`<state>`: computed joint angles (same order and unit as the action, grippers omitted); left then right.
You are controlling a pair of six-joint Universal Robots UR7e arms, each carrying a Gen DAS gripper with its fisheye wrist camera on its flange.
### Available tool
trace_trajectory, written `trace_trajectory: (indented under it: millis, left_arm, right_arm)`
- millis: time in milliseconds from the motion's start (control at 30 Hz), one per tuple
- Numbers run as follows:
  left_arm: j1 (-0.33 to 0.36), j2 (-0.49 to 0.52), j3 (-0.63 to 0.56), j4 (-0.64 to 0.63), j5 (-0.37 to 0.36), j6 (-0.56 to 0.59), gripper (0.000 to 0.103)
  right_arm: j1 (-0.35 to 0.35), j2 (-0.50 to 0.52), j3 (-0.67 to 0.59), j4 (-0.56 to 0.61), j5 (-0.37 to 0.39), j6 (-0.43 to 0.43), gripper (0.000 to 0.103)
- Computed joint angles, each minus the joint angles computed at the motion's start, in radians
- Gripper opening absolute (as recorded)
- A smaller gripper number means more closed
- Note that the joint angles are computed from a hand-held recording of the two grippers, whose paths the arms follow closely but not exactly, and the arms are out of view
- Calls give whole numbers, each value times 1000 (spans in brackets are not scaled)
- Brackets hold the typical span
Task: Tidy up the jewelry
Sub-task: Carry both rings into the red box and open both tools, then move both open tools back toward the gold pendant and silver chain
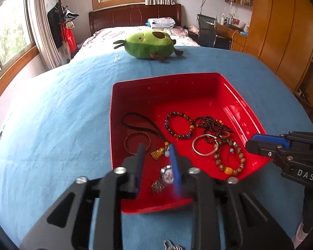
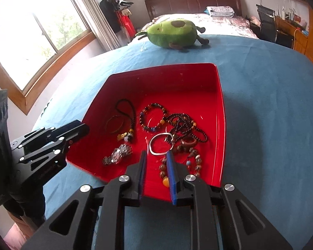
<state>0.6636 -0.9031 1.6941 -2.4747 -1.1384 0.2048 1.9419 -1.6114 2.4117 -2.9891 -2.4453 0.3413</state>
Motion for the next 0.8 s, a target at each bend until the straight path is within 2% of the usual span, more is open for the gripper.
trace_trajectory:
  millis: [67,133,200,267,300,333,367,433,467,567,667,767,800]
  left_arm:
    - [-4,-21,19,0,4,-3,39]
    - [-6,-50,45,4,0,-8,55]
    - [-5,-80,71,7,-10,-17,66]
    - [-7,-108,99,2,-12,-18,72]
    - [-7,-122,112,1,-12,-17,78]
    - [-6,-139,128,1,-12,-18,84]
    - [-4,-156,141,10,-15,-23,86]
    - [4,-182,155,44,-27,-43,89]
    - [8,-193,160,67,-32,-55,89]
    - [28,-227,176,154,-59,-93,90]
    - [42,-260,210,181,-67,-113,90]
    - [46,-300,257,185,-50,-121,90]
    - [47,-314,272,188,-45,-128,90]
  right_arm:
    - [17,-5,9,14,-9,23,23]
    - [41,-5,17,27,-30,47,34]
    - [66,-1,25,43,-51,73,39]
    - [91,-6,37,70,-51,106,48]
    - [103,-8,43,82,-50,122,60]
    - [112,-9,48,90,-52,134,66]
    - [128,-7,55,112,-58,154,68]
    - [151,-4,62,156,-55,195,82]
    - [160,-5,74,163,-38,215,85]
    - [168,-10,110,167,45,240,87]
    - [193,11,133,188,76,279,87]
    - [232,45,141,235,72,342,80]
    - [239,50,142,249,78,358,74]
